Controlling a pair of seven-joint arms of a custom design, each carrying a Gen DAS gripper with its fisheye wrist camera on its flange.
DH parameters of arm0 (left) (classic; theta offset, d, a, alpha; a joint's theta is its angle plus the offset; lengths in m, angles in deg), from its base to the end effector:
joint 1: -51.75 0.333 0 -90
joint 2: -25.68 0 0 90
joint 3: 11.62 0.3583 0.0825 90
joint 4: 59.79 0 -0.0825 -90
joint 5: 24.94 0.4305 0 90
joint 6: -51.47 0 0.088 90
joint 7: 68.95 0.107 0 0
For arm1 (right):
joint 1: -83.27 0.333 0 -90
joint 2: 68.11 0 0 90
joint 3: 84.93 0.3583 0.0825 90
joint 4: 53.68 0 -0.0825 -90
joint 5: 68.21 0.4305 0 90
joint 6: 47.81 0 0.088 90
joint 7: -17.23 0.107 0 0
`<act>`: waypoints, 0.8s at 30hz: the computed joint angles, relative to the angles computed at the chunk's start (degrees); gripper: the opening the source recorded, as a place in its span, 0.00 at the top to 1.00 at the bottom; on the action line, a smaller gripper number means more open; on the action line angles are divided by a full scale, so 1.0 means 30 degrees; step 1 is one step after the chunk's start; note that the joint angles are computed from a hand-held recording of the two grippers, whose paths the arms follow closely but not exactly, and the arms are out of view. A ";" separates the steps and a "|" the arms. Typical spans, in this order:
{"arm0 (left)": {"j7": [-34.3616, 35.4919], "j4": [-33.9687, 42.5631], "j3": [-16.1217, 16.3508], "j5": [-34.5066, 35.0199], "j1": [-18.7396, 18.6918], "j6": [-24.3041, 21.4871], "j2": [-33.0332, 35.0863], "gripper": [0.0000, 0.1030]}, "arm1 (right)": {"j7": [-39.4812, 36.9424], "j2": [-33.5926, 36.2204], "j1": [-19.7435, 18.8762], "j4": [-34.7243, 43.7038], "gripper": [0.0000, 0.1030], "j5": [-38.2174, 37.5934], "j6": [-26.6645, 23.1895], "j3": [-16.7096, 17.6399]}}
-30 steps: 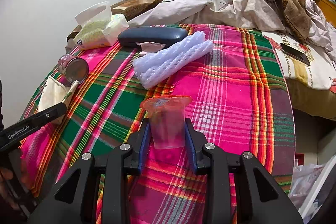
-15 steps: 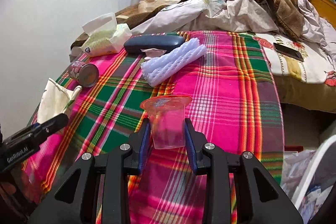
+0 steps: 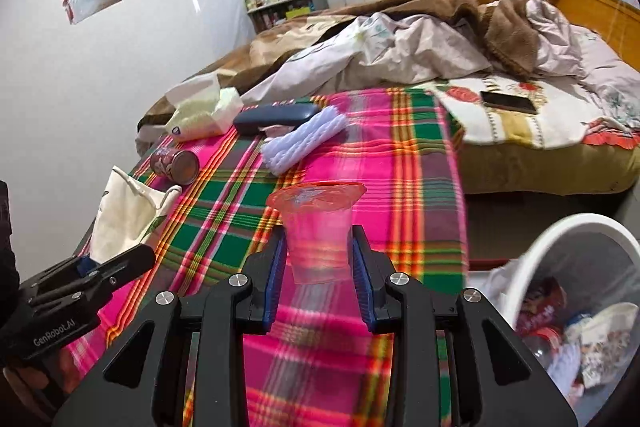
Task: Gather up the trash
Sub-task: 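Carry the cloth bag and clear cup with both tools over the white bin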
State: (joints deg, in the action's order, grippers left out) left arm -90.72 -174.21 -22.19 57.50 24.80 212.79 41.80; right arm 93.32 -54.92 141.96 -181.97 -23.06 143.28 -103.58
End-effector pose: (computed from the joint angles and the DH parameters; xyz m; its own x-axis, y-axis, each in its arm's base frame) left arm 0.4995 -0.4371 0.3633 -0.0605 -0.9740 0.2182 -0.6849 -0.1185 -0.7189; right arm 0.5102 0.3392 0.3682 0.2359 -0.9439 -0.2309 -0.7022 -0.0013 -0.7120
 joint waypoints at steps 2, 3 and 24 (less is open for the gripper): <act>-0.0016 0.0157 -0.0112 0.0163 -0.0169 0.0026 0.0008 0.54 | -0.0519 -0.0303 0.1247 -0.0470 0.68 0.0814 0.0355 -0.1126; 0.0086 0.0287 -0.0171 0.0177 -0.0225 0.0128 0.0075 0.54 | -0.0921 -0.0454 0.1655 -0.0642 0.68 0.1366 0.0499 -0.1457; 0.5598 0.4378 -0.0180 -0.1871 -0.3154 0.0212 0.2602 0.54 | -0.6152 -0.3480 -0.1470 -0.3719 0.68 0.9399 0.4995 0.2210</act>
State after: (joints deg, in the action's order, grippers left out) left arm -73.92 -161.08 -22.73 51.89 15.33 213.43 49.60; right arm 74.86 -65.36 137.54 -193.12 5.14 158.27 -96.96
